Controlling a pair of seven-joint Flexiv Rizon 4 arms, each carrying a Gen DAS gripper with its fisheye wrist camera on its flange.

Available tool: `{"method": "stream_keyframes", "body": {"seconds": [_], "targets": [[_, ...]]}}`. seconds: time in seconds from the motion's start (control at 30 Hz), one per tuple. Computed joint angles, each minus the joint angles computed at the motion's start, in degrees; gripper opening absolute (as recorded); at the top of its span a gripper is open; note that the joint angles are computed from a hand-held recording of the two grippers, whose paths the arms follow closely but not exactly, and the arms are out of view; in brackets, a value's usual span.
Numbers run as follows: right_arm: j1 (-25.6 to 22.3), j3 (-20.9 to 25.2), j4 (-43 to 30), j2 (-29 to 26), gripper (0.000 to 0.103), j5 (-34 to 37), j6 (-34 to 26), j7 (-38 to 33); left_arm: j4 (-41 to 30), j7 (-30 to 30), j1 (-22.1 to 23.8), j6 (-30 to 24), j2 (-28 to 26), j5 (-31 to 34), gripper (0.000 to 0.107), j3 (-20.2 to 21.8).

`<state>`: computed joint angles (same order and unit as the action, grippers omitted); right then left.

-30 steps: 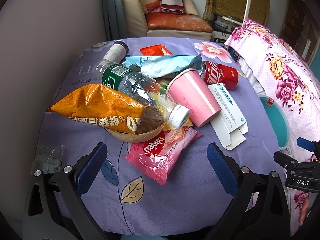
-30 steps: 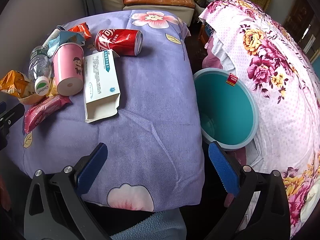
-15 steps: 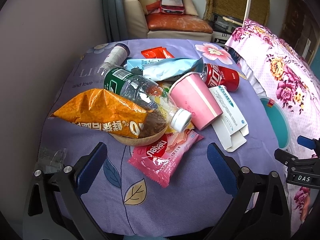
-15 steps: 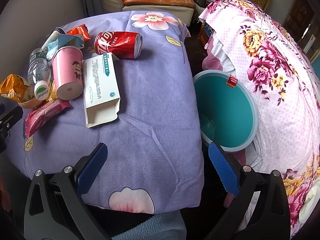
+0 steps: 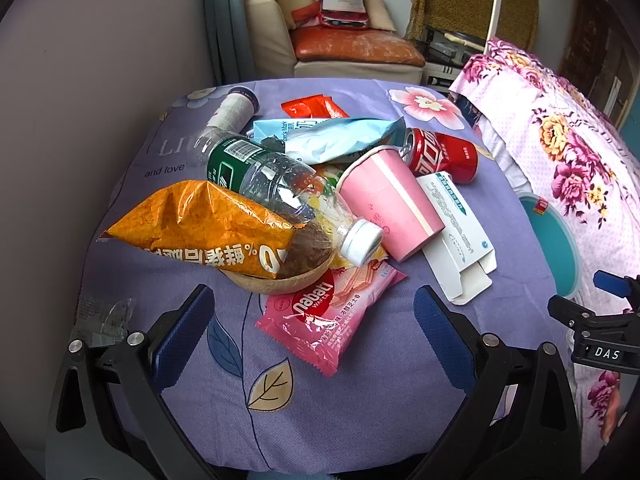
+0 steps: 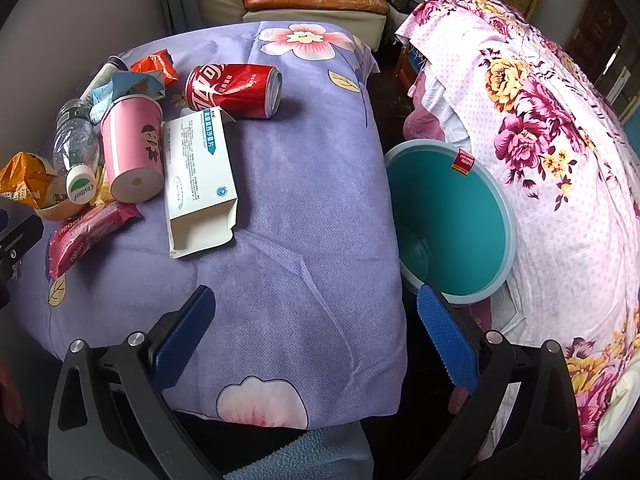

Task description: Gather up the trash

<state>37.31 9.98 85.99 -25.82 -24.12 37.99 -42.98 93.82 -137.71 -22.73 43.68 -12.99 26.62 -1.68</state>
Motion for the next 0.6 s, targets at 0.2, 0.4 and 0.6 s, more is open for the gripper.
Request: {"method": "stream_keyframes", "body": {"seconds": [0.2, 0.4, 0.6], "targets": [[0.0, 0.0, -0.3, -0.1, 0.097, 0.2, -0.3, -0.2, -0.1, -0.1, 0.0, -0.1, 0.0, 0.1, 0.099, 0.0], [0.0, 0.0, -0.3, -0.2, 0.097, 0.2, -0.3, -0.1, -0.1, 0.1, 0.0, -0.1, 0.0, 0.0, 0.099, -0.1], [0.0, 0.0, -0.2, -0.1, 0.097, 0.3, -0.2, -0.1, -0.1, 0.0, -0.1, 0.0, 0.0, 0.0, 0.099, -0.1]]}}
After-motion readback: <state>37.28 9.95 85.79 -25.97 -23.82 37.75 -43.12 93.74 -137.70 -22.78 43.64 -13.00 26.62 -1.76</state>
